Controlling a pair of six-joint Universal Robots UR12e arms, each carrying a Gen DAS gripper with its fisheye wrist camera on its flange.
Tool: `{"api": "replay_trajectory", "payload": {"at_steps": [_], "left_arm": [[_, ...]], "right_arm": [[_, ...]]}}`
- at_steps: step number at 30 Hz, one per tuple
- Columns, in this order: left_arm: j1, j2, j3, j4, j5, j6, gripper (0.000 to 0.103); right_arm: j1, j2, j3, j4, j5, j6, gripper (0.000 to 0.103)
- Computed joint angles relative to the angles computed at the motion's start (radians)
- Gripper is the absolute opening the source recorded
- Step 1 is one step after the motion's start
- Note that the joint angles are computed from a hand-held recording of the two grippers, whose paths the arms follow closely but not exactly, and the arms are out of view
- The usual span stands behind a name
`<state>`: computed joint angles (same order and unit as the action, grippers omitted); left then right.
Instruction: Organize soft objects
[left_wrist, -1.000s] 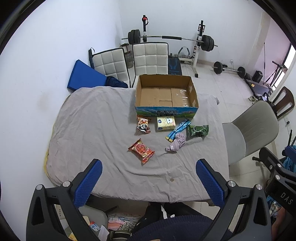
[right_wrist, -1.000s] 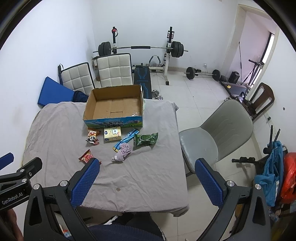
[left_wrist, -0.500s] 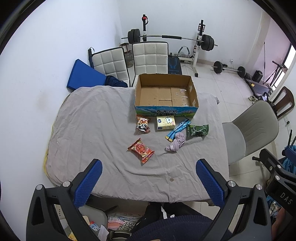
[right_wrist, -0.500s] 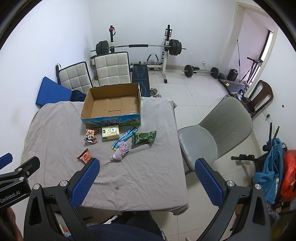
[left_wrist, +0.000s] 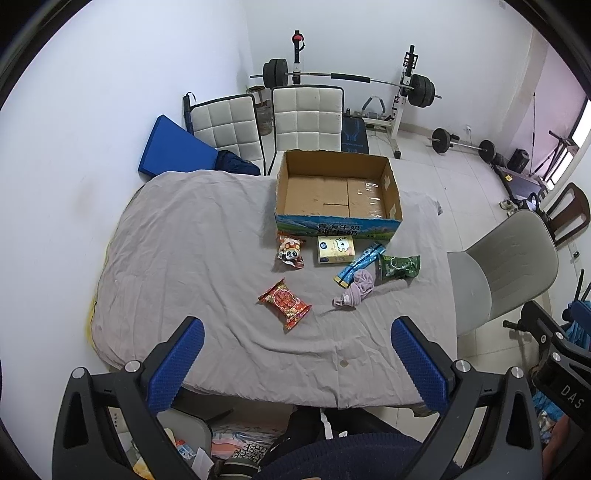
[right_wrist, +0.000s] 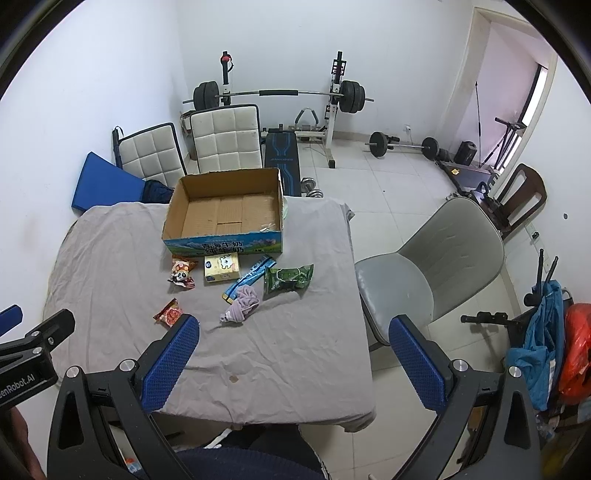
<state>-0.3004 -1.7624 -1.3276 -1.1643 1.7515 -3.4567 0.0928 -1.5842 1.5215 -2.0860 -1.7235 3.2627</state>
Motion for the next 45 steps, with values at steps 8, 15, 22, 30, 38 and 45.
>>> {"api": "replay_trajectory", "payload": {"at_steps": [8,15,22,30,38,45], "left_arm": [[0.001,0.001,-0.001,0.004,-0.001,-0.001,0.103],[0.0,0.001,0.0,0.006,0.003,-0.001,0.103],[0.001,0.001,-0.002,0.008,0.002,0.002,0.103],[0.001,0.002,-0.004,0.01,0.002,0.001,0.103],[0.006,-0.004,-0.004,0.027,0.021,-0.003,0.103],[0.075,-0.083,0.044,-0.042,0.018,-0.119,0.103]], "right_arm": [[0.003,0.006,-0.004,-0.01,-0.002,0.002,0.103],[0.003,0.006,-0.002,-0.013,0.003,0.004,0.103],[0.005,0.008,0.0,-0.02,0.002,0.007,0.103],[0.007,0.01,0.0,-0.025,0.0,0.003,0.103],[-0.013,0.042,-0.014,0.003,0.06,0.019,0.103],[-0.067,0.175,-0.063,0.088,0.186,0.074,0.103]]}}
